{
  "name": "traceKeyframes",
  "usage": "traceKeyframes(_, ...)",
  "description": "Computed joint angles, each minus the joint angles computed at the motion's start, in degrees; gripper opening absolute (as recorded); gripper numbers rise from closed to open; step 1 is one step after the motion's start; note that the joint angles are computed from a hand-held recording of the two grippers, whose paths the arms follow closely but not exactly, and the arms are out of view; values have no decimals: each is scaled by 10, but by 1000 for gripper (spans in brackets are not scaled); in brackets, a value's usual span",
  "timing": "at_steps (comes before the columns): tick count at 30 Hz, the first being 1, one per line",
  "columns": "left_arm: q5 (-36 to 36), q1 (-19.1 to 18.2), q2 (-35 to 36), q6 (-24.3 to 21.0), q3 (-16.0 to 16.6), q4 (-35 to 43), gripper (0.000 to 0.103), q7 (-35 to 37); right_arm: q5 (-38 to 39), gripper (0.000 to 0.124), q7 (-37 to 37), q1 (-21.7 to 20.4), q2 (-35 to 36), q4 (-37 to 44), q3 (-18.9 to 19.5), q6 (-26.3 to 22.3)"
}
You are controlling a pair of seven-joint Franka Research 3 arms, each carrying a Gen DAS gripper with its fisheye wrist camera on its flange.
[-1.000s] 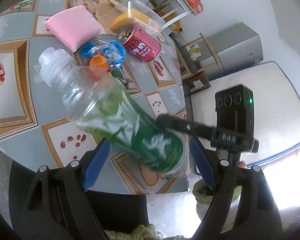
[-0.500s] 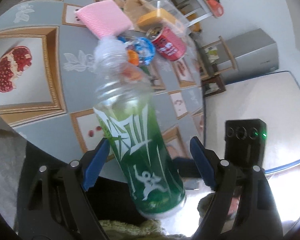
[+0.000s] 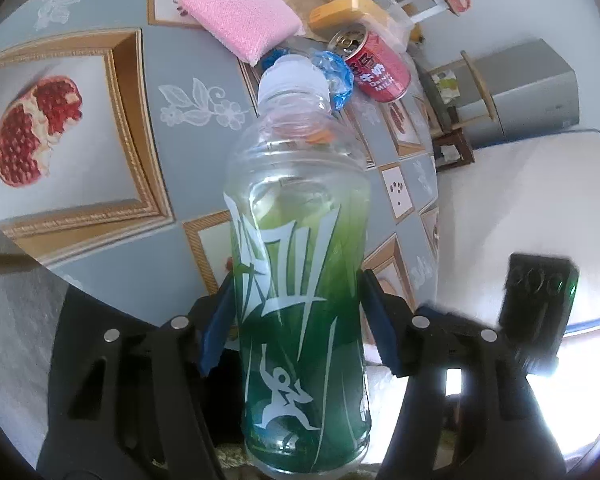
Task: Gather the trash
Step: 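Grasp the pink sponge with the right tool while the left tool holds the bottle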
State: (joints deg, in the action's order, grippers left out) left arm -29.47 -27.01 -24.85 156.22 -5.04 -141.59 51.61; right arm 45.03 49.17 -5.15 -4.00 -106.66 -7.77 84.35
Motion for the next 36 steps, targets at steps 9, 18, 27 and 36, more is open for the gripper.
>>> traceKeyframes(9,91,39,-81,-6,-11,-64,57,-31,-23,47,33,54,-42,-7,46,199)
traceKeyframes(18,157,58,-154,9,21,-129,57,-49,-76,60,109,136,2,41,86,279)
traceKeyframes(27,146,32,-155,31,59,-139,58,-21,-286,80,387,211,207,280,108,246)
traceKeyframes(36,121,18,-155,31,77,-138,58,10,-363,80,507,248,296,386,102,191)
